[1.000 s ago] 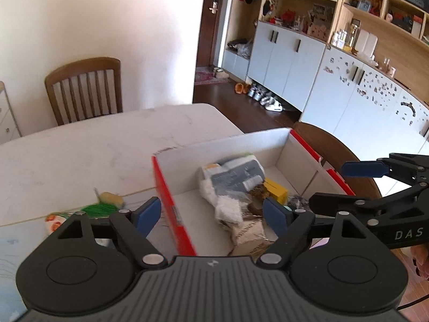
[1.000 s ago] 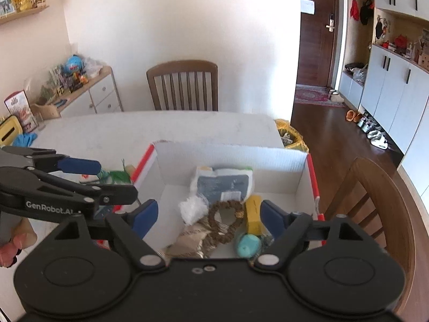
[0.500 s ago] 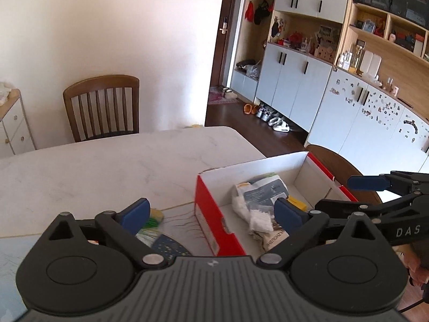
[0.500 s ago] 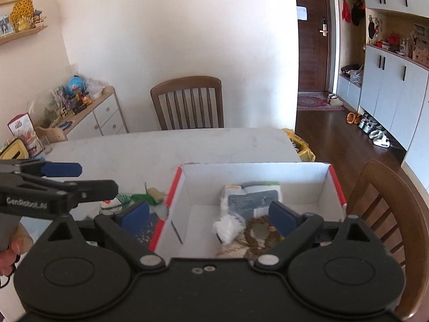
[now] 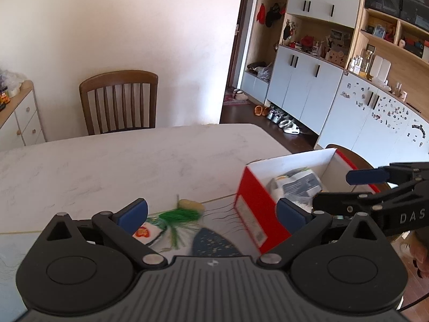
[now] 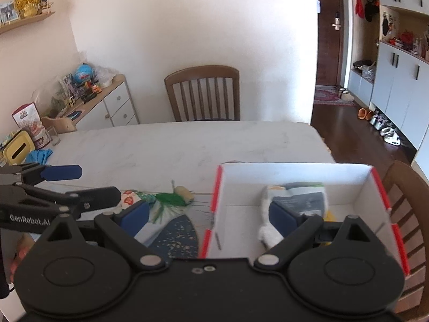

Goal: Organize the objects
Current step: 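Move both grippers back toward the embroidered pouch and tassel toy on the mat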

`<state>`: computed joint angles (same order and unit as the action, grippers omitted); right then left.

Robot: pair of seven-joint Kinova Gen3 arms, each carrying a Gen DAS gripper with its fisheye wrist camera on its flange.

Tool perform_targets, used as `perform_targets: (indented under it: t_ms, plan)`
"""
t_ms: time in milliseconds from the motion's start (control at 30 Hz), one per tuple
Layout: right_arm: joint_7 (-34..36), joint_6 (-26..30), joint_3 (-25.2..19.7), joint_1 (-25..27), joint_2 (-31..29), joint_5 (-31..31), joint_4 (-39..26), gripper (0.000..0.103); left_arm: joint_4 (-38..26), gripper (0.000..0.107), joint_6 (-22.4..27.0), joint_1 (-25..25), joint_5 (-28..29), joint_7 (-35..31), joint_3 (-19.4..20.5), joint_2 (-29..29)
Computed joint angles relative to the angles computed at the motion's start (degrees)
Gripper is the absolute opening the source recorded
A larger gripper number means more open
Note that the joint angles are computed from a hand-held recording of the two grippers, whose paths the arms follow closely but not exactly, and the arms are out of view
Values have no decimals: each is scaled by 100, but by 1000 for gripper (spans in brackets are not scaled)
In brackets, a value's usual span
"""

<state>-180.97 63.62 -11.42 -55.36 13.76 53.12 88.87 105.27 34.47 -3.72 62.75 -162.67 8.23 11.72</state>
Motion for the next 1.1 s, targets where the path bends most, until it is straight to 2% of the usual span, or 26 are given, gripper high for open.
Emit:
perform_targets:
  t_ms: [367, 600, 833, 1100]
  plan:
    - [781, -318, 405, 76, 789, -570, -987, 95, -99, 103, 22, -531, 341, -966, 43, 629]
    - [1333, -431, 696, 159, 1235, -1122, -1550, 95, -492, 103, 95, -652, -267, -428, 119, 1200]
    - [2019, -512, 927, 319, 1712, -1669, -2176, 95, -671, 103, -309, -907, -262, -820, 593, 1715]
    - [2856, -365, 1146, 577, 2367, -2405, -3105, 91, -937, 103, -599, -928, -647, -500, 906, 2150]
